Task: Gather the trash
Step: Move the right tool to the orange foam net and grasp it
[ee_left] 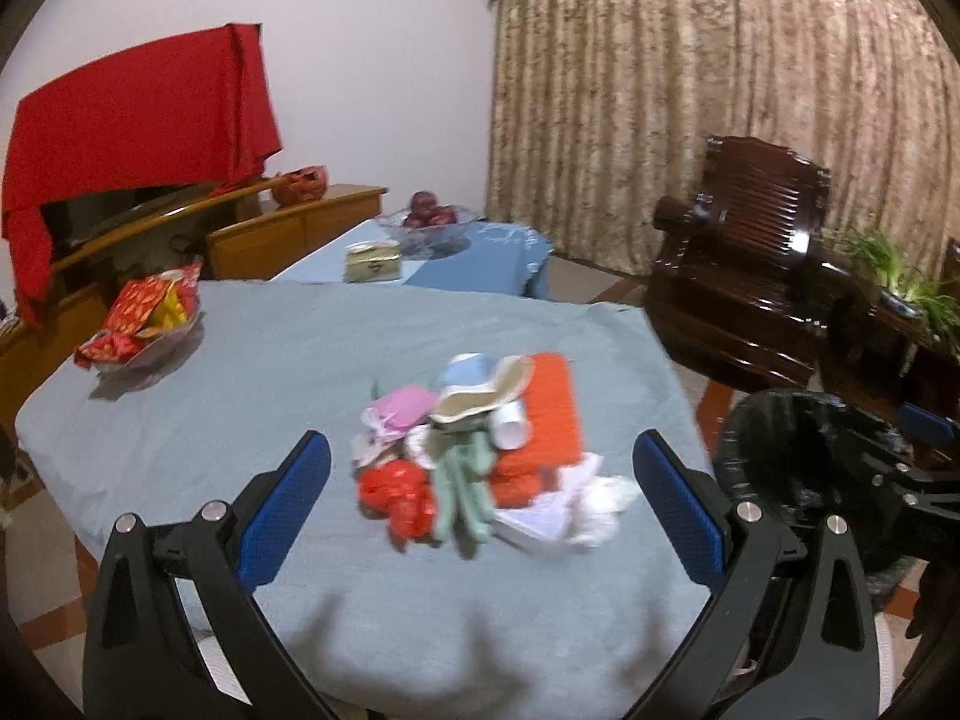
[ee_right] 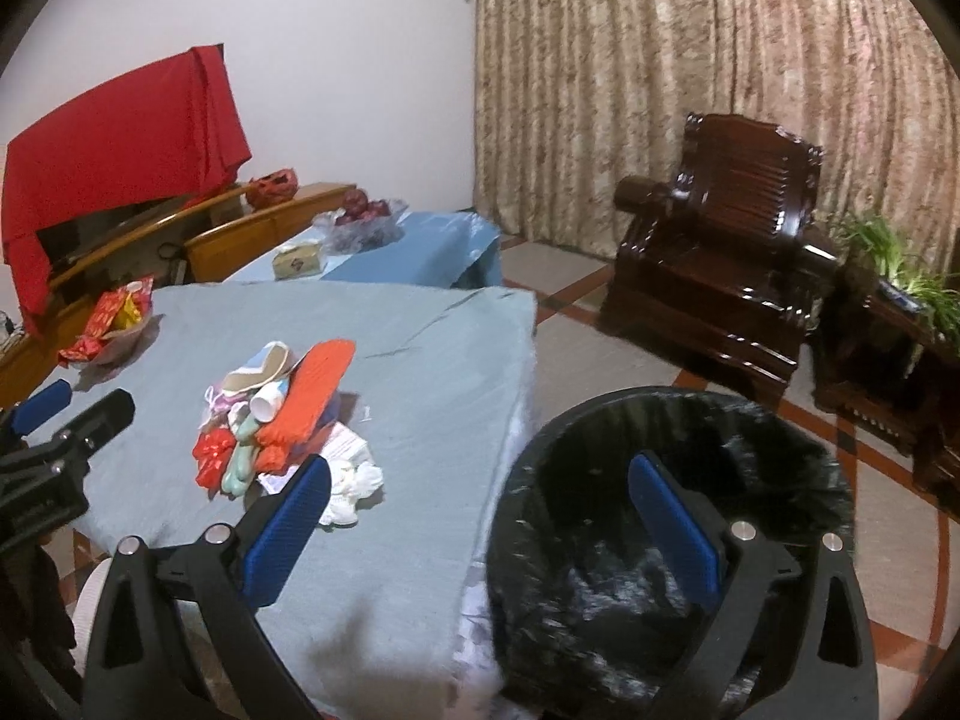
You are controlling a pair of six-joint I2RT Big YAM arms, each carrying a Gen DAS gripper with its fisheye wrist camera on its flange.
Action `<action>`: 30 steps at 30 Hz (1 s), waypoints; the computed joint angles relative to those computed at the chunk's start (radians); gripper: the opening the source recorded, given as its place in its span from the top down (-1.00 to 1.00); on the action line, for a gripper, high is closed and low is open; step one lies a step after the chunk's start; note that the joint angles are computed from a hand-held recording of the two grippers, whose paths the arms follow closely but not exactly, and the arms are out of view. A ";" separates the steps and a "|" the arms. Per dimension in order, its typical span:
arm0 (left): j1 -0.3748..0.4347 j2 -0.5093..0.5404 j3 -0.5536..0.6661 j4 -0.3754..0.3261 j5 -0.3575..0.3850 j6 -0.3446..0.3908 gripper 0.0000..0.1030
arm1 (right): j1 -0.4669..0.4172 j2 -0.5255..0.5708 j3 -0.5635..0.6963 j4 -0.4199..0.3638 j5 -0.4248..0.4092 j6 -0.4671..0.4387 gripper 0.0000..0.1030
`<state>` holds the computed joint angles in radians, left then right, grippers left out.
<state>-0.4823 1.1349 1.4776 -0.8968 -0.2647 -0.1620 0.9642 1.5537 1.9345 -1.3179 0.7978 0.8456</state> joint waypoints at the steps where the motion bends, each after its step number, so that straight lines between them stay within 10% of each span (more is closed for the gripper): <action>1: 0.017 0.004 -0.006 0.005 0.005 0.004 -0.90 | -0.007 0.011 0.003 0.013 -0.010 -0.011 -0.88; 14: 0.164 0.083 -0.022 0.078 0.026 0.051 -0.90 | -0.095 0.220 0.169 0.137 -0.225 -0.178 -0.50; 30: 0.201 0.143 -0.013 0.081 0.092 0.080 -0.64 | -0.143 0.427 0.402 0.074 -0.437 -0.230 0.19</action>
<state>-0.2810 1.2782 1.4647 -0.8156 -0.1725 -0.0823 0.8208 1.9803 2.3365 -1.2441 0.3611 0.6154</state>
